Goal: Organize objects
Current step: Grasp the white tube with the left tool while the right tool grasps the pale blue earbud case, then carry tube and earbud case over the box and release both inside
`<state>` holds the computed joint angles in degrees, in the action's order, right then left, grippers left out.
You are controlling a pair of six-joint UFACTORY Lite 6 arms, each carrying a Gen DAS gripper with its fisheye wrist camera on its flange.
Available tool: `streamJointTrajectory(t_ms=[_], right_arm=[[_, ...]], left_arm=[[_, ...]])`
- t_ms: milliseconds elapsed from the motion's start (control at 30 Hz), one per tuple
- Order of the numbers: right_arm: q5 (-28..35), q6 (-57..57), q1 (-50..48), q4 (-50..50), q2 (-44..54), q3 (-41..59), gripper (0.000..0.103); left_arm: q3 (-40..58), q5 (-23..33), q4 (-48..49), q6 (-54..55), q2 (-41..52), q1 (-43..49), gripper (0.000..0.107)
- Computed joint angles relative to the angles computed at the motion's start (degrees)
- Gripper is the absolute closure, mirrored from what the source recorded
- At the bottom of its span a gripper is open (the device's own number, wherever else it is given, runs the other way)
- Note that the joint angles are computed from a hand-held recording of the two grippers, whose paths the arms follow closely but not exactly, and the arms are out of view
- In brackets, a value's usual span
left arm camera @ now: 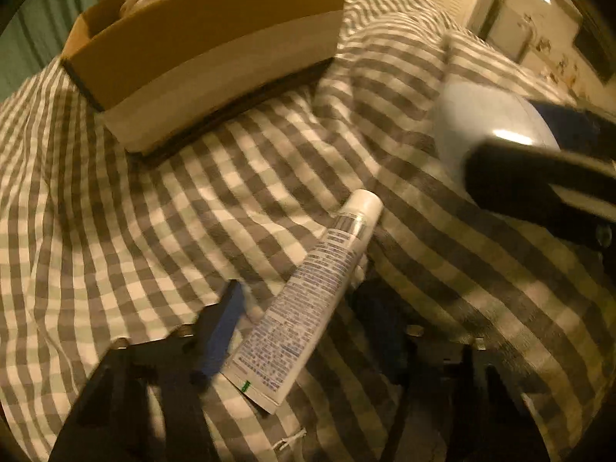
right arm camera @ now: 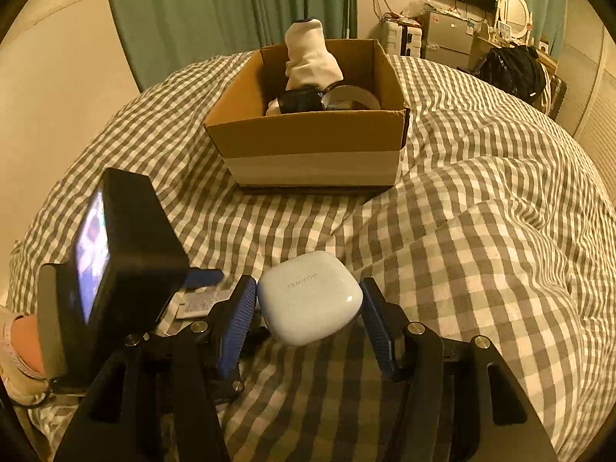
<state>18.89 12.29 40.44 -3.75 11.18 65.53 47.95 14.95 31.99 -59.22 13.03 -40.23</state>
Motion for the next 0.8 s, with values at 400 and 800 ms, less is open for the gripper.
streamJointTrajectory(t_ms=[400,800], right_arm=[[1.3,12.3,2.0,-12.3,0.2,0.1,0.048],[8.1,30.5,8.8,-29.1,-4.0,0.8,0.048]], left_arm=[[-8.6,2.4,-0.6,-2.0,-14.9,-0.7,0.096],[-12.5,12.8,-0.9,-3.2,-32.8,-4.4,0.096]])
